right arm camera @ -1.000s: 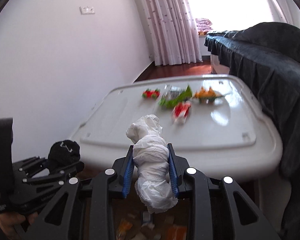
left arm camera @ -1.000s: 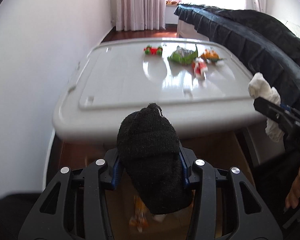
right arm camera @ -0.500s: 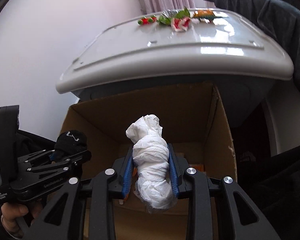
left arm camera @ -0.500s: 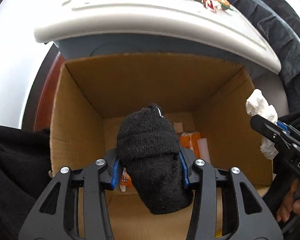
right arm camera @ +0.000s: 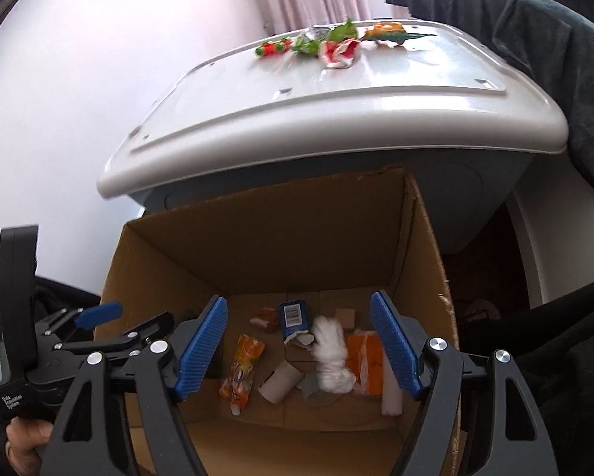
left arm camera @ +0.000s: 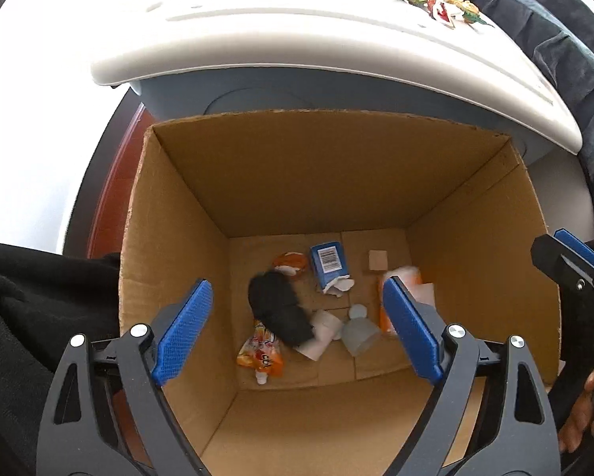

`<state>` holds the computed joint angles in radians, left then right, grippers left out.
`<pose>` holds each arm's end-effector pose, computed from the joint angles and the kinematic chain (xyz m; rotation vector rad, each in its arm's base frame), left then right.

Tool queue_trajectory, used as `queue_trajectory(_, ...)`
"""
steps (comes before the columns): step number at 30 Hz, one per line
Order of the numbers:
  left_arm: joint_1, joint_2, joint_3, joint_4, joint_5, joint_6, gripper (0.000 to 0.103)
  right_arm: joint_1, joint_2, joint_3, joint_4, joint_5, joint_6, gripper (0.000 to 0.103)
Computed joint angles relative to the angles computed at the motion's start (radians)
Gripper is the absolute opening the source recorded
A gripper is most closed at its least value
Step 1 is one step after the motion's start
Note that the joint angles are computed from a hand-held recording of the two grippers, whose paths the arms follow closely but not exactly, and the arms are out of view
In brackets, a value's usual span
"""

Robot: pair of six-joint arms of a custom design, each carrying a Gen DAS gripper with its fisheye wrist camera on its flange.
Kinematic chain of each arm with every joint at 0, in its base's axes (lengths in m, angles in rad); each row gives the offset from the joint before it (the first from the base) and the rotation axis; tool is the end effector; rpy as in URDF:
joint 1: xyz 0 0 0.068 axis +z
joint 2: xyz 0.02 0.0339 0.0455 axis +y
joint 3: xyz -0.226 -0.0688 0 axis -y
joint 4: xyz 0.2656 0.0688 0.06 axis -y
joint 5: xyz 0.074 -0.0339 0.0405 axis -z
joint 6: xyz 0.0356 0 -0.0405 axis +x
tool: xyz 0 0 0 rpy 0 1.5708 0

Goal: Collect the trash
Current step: 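Move both open tools from the box back over the lid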

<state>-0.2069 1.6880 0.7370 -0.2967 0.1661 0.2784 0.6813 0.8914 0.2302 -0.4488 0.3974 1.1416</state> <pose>0.2769 -0.0641 0.0531 0.7110 2.7139 -0.2170 0.1423 0.0976 0.0779 0.6983 2.4528 0.1581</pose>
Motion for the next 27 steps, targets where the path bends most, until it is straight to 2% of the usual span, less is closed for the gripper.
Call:
queue_trajectory(10,-0.023,-0.06,-0.049,0.033,0.022,0.017,0.086,-0.013,-0.049,-0.011,-0.04,0.019,0.029,0.083)
queue_trajectory(13,-0.006,-0.053,-0.031,-0.001,0.092,0.024,0.086,-0.01,-0.045,-0.006,-0.042,0.032,0.029,0.086)
queue_trajectory(17,-0.017,-0.077,-0.046,0.018,0.056,0.026,0.091,-0.027,-0.084,0.001,-0.068,0.033,0.007,0.088)
queue_trajectory(22,-0.048,-0.149,-0.037,-0.004,0.052,0.041,0.093,-0.222,-0.129,0.062,-0.078,-0.032,-0.191,0.091)
queue_trajectory(25,-0.062,-0.154,0.019,-0.034,0.063,0.048,0.093,-0.429,-0.035,0.155,-0.008,-0.121,-0.384,0.091)
queue_trajectory(27,-0.072,-0.14,0.078,-0.056,0.075,0.047,0.093,-0.534,0.085,0.236,0.048,-0.166,-0.485,0.091)
